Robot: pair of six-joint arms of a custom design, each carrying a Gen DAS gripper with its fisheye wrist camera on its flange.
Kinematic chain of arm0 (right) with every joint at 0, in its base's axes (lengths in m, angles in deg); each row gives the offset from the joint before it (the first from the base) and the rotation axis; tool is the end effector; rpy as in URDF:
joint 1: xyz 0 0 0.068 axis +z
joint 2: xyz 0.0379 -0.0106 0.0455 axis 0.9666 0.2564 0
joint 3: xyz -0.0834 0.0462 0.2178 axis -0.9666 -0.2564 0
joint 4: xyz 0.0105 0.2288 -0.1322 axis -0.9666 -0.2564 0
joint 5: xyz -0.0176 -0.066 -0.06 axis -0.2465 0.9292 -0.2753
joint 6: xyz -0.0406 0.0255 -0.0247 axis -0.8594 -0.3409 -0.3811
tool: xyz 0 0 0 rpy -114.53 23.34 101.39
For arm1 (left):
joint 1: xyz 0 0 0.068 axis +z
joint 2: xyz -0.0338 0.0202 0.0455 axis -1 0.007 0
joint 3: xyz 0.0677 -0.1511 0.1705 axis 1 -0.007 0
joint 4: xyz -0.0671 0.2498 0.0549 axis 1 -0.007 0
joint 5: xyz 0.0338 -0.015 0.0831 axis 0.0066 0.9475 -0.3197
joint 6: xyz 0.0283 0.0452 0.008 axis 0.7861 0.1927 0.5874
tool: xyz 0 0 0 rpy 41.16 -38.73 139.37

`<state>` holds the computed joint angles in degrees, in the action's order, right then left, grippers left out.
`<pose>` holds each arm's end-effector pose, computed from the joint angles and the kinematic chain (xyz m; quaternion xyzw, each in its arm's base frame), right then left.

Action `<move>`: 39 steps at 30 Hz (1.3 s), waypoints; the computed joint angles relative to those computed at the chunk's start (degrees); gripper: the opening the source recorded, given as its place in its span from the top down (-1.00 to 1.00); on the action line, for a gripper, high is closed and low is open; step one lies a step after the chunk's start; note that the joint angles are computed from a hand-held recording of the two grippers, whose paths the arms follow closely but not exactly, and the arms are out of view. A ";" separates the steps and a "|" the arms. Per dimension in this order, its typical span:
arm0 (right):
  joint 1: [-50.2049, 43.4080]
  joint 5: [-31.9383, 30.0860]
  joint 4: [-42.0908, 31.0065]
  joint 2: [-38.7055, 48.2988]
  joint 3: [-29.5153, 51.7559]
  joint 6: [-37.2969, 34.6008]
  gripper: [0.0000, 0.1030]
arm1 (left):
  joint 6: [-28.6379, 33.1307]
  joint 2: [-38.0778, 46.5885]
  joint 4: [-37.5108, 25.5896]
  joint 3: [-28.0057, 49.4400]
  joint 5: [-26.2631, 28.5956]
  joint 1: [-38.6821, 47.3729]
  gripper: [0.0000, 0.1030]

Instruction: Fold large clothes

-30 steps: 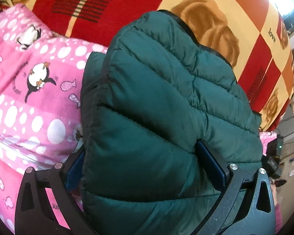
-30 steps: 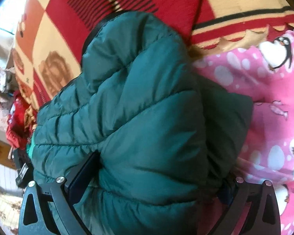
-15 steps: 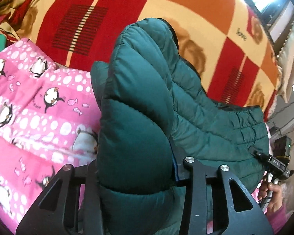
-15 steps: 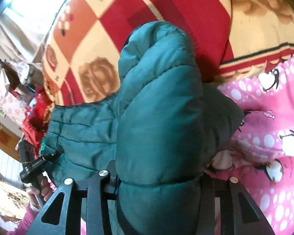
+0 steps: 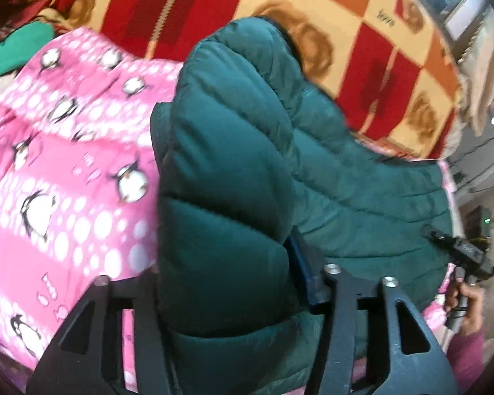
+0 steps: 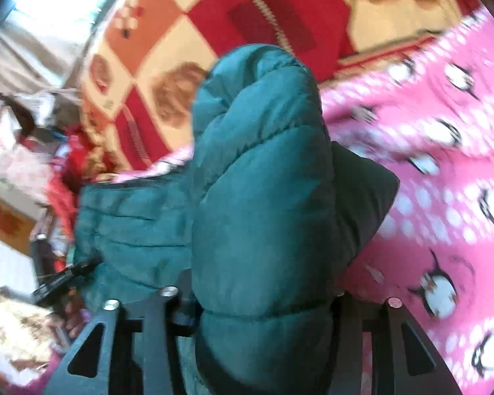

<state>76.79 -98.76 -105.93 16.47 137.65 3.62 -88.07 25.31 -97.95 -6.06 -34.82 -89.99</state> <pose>0.2979 0.0275 0.1335 0.0067 0.9285 0.2946 0.2260 0.2555 -0.0120 0.1575 -0.0739 0.9488 -0.1745 0.2529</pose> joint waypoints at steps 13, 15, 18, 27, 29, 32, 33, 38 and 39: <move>7.16 25.36 2.48 -10.51 -8.34 6.46 -0.69 | -3.35 -13.52 -2.90 -6.05 -17.24 -4.56 -0.58; 8.02 27.78 0.96 -14.82 -9.36 6.86 -0.69 | -4.25 -16.60 -4.82 -6.37 -20.83 -6.94 -0.58; 10.39 29.92 -1.37 -20.13 -10.36 8.14 -0.69 | -5.99 -19.15 -5.62 -6.66 -25.16 -10.58 -0.58; 27.20 41.25 -3.37 -30.24 -15.65 16.10 -0.70 | -15.11 -22.29 -8.72 -6.45 -35.30 -25.16 -0.58; 31.41 43.93 -2.88 -30.20 -15.71 18.60 -0.70 | -17.06 -22.26 -9.11 -6.34 -38.04 -28.60 -0.58; 36.40 47.72 -1.97 -29.31 -15.58 21.10 -0.72 | -19.87 -22.40 -9.65 -6.72 -44.03 -34.42 -0.58; 37.73 48.81 -2.07 -28.83 -15.23 21.72 -0.74 | -20.64 -22.22 -9.88 -6.73 -45.87 -36.05 -0.58; 43.35 52.10 -1.27 -25.50 -14.04 23.10 -0.76 | -22.34 -21.41 -10.05 -6.99 -49.77 -40.28 -0.58; 44.15 52.30 -1.13 -25.22 -14.01 23.60 -0.76 | -22.74 -21.17 -10.08 -7.01 -50.52 -41.00 -0.58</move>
